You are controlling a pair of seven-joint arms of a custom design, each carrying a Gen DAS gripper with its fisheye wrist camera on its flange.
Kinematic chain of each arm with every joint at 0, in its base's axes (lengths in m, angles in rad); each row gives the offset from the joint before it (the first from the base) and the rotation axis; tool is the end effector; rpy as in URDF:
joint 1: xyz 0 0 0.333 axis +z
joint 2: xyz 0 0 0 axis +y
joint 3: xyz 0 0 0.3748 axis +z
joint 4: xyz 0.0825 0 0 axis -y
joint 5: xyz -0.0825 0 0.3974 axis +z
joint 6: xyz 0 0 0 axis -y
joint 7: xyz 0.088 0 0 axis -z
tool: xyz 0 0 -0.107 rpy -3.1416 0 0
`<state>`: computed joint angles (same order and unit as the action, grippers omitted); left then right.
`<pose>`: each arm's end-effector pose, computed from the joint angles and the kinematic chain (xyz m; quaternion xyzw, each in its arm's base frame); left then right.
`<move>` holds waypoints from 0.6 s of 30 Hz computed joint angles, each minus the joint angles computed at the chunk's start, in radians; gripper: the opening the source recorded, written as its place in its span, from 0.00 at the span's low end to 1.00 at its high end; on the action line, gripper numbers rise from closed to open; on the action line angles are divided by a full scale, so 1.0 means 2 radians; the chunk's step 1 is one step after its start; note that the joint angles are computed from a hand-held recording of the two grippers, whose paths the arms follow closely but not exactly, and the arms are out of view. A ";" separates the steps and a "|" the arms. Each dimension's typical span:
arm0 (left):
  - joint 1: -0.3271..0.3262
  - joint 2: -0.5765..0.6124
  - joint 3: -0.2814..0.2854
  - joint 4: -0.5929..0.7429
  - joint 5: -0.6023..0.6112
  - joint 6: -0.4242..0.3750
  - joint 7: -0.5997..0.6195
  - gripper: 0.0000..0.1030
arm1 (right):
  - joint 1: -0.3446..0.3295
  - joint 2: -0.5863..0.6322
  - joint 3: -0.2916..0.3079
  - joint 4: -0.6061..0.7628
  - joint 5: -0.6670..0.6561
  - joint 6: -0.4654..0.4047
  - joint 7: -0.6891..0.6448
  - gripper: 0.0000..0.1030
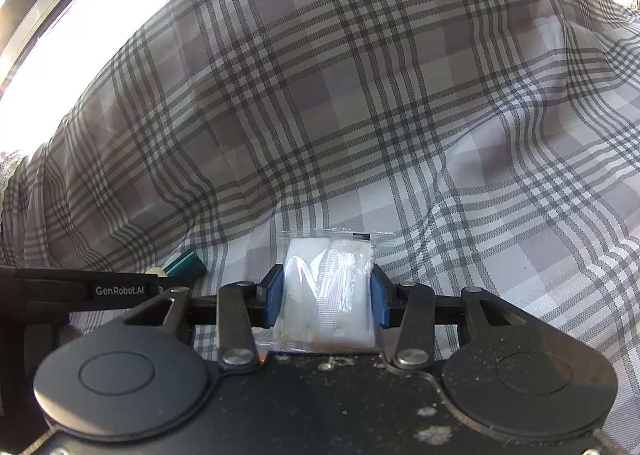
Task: Organize soft objects
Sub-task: 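Carry the packet and the stamp toward the tin with both tools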
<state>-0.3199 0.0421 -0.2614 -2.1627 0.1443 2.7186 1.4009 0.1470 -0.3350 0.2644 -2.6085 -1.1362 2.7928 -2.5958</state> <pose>0.4962 -0.3302 0.4857 -0.4828 0.8370 -0.2173 0.1382 0.3718 0.2118 0.4420 -0.3911 0.8333 -0.2153 0.3261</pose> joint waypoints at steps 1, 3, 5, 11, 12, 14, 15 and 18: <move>0.001 -0.007 0.000 -0.004 -0.008 0.002 0.003 0.34 | 0.000 0.000 0.000 0.000 -0.001 0.001 0.001 0.41; 0.002 -0.020 0.000 -0.012 -0.019 0.005 0.010 0.34 | 0.000 0.000 0.000 0.000 -0.002 0.001 0.002 0.41; 0.002 -0.032 -0.001 -0.019 -0.030 0.005 0.015 0.34 | 0.000 0.001 -0.001 0.001 -0.002 0.001 0.001 0.41; -0.002 -0.083 0.004 -0.049 -0.089 -0.001 0.053 0.34 | 0.000 0.004 -0.003 0.001 -0.003 0.004 0.002 0.41; -0.002 -0.094 0.004 -0.055 -0.094 -0.005 0.054 0.34 | -0.001 0.004 -0.003 0.001 -0.004 0.005 0.003 0.41; -0.006 -0.121 0.006 -0.074 -0.106 -0.010 0.057 0.34 | -0.001 0.003 -0.002 0.001 -0.007 0.005 0.006 0.41; -0.009 -0.138 0.010 -0.084 -0.116 -0.016 0.063 0.34 | -0.001 0.003 -0.002 0.001 -0.009 0.005 0.007 0.41; -0.014 -0.183 0.015 -0.118 -0.127 -0.023 0.068 0.34 | -0.002 0.003 -0.003 0.001 -0.013 0.007 0.011 0.41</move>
<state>-0.3487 -0.3240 -0.2316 -2.3992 -0.1102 2.6724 1.5361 0.1438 -0.3296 0.2589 -2.6070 -1.1621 2.8070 -2.5747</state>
